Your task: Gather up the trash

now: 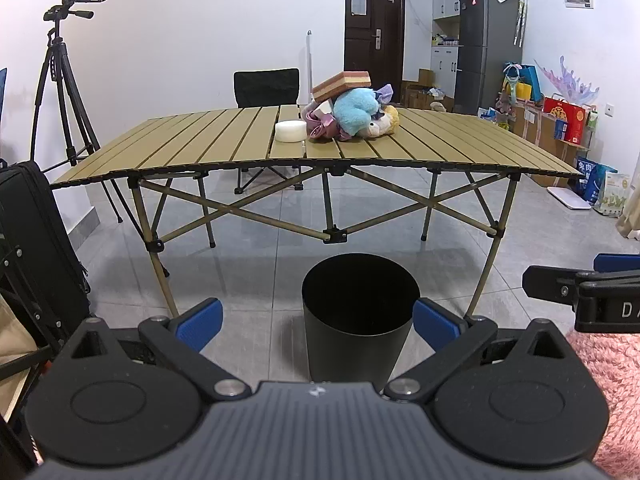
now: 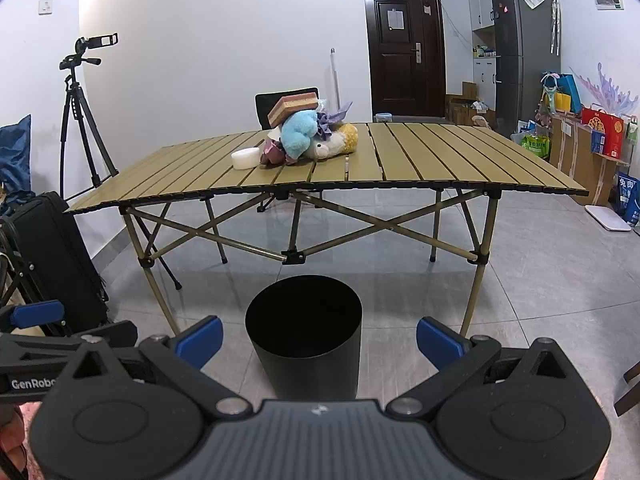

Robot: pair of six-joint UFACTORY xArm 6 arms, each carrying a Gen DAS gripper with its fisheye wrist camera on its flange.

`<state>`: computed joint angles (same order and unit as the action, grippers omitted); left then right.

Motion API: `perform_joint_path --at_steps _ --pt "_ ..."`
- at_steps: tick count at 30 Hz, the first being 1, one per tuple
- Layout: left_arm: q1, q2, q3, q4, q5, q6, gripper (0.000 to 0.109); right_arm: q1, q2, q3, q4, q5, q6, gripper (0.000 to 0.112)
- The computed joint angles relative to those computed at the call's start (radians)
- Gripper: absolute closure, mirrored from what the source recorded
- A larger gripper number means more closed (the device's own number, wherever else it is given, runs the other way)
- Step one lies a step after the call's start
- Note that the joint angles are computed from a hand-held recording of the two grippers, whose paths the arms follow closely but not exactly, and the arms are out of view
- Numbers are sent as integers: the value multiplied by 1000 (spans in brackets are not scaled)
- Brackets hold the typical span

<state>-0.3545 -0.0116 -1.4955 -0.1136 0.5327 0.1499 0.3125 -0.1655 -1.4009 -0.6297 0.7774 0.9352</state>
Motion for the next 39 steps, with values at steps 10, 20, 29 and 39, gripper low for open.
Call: perform_joint_path --at_steps 10,20,29,39 --pt "-2 -2 8 -1 -9 3 6 1 -3 -4 1 3 -5 9" --pt "-2 -5 12 -1 -18 3 6 9 -6 -16 -5 14 -2 9" --pt "-2 -5 12 -1 -17 2 6 13 -5 -13 -16 10 11 9" --pt "-4 -6 11 6 -15 -4 6 5 -4 -6 -21 -6 11 9"
